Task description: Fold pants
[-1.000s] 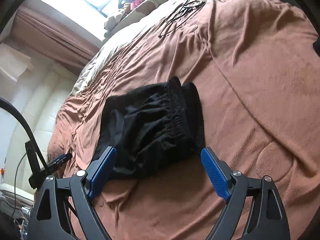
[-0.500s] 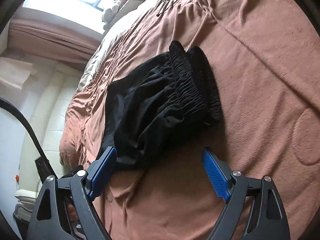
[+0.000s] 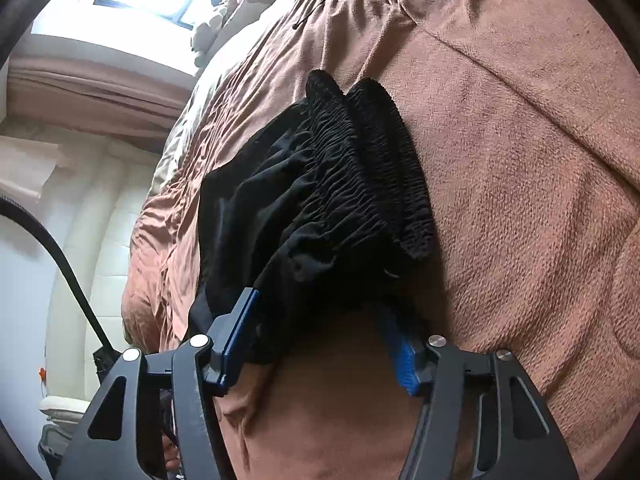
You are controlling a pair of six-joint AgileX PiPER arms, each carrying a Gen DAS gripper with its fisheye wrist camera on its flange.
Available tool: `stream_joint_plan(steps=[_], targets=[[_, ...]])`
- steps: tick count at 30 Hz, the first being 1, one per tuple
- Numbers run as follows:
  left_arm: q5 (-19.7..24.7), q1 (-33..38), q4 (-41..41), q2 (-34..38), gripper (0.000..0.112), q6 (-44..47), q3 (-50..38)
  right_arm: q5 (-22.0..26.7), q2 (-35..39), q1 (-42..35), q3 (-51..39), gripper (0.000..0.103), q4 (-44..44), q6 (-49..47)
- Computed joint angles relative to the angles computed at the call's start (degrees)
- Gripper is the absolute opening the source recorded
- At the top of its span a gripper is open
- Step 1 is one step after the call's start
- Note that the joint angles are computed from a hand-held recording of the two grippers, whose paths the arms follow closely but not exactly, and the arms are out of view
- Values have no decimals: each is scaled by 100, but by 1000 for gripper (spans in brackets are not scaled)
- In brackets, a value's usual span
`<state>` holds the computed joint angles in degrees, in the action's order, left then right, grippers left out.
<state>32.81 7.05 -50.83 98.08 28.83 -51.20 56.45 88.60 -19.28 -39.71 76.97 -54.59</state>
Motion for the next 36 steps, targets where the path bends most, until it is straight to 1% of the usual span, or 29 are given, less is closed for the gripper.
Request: stream_joint_plan(steps=[1,3,7,8,9,10,11,12,13,14,15,17,18,19,20,21,23,30,34,36], targets=[[13,32,-187,4,74,186,43,7,3,2,48,58,54,-74],[-69,15,-262,34,74,233,86,59,78,-32,44,58,111,-139],[-43,165,-1057,224,74,894,146,72,74,-122,138,58,170,-319],[-51,182,-1198,243,74,1029,146,46,88,-109,145,57,232,-357],[-71,220,-1508,278,72,1315,182,7,86,-102,165,53,288,-384],[-97,257,-1720,281,62,1499,240,-50,35,-76,221,51,319,-379],[-112,296,-1920,284,57,1654,297,-114,47,-27,223,47,364,-369],[-20,393,-2197,291,49,1874,387,-132,80,-26,218,42,392,-379],[86,465,-2434,298,44,2090,465,-149,78,-12,228,40,415,-373],[237,566,-2705,288,43,2374,581,-151,95,-15,245,37,446,-399],[262,596,-2793,252,38,2484,660,-152,104,-3,258,35,479,-419],[252,612,-2864,206,24,2571,750,-153,91,2,285,32,504,-442],[296,630,-2918,207,12,2625,767,-171,77,18,292,28,507,-445],[284,637,-2987,136,11,2676,816,-143,60,-26,310,25,484,-486],[172,577,-3014,46,11,2671,849,-151,52,2,309,21,522,-500],[75,525,-2943,-82,10,2593,868,-122,52,9,336,18,587,-562],[40,500,-2877,-326,9,2472,911,-101,2,-4,338,17,545,-542],[200,691,-2134,-1010,8,1656,959,105,-452,-49,503,16,509,-513],[369,903,-1602,-1458,8,1154,1116,211,-595,-18,627,16,393,-450],[477,1034,-1379,-1684,8,991,1210,154,-748,118,682,16,310,-321]])
